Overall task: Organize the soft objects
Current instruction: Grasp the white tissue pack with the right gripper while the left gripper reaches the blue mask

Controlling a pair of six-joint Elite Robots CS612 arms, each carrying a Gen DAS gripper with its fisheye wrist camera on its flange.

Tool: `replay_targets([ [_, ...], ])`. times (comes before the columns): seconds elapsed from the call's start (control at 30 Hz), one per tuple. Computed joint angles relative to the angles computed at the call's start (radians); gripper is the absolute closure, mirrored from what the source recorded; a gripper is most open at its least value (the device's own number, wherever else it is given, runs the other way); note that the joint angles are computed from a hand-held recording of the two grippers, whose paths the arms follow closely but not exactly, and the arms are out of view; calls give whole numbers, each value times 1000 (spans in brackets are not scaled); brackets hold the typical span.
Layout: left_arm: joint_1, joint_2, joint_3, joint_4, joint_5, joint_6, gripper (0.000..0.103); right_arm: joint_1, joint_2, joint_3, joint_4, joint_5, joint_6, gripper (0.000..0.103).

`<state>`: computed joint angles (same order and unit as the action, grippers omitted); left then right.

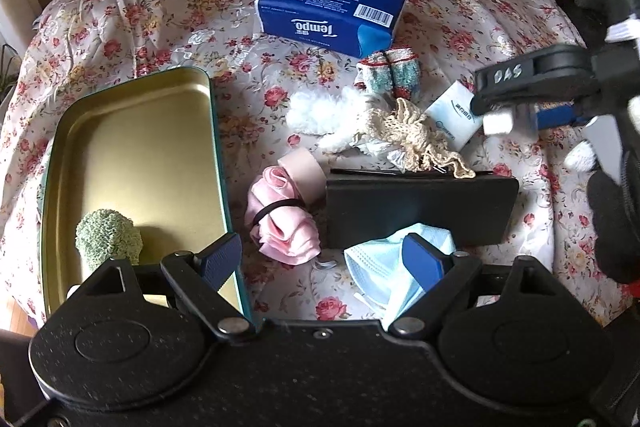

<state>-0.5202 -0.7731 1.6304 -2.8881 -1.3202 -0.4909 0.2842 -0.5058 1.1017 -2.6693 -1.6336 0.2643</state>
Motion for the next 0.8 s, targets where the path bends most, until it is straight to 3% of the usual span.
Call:
replay_targets([
  [0.5, 8, 21, -35, 26, -48, -46, 19, 2, -18, 42, -117, -59, -11, 30],
  [0.8, -17, 45, -58, 51, -74, 46, 19, -4, -19, 46, -124, -11, -24, 30],
])
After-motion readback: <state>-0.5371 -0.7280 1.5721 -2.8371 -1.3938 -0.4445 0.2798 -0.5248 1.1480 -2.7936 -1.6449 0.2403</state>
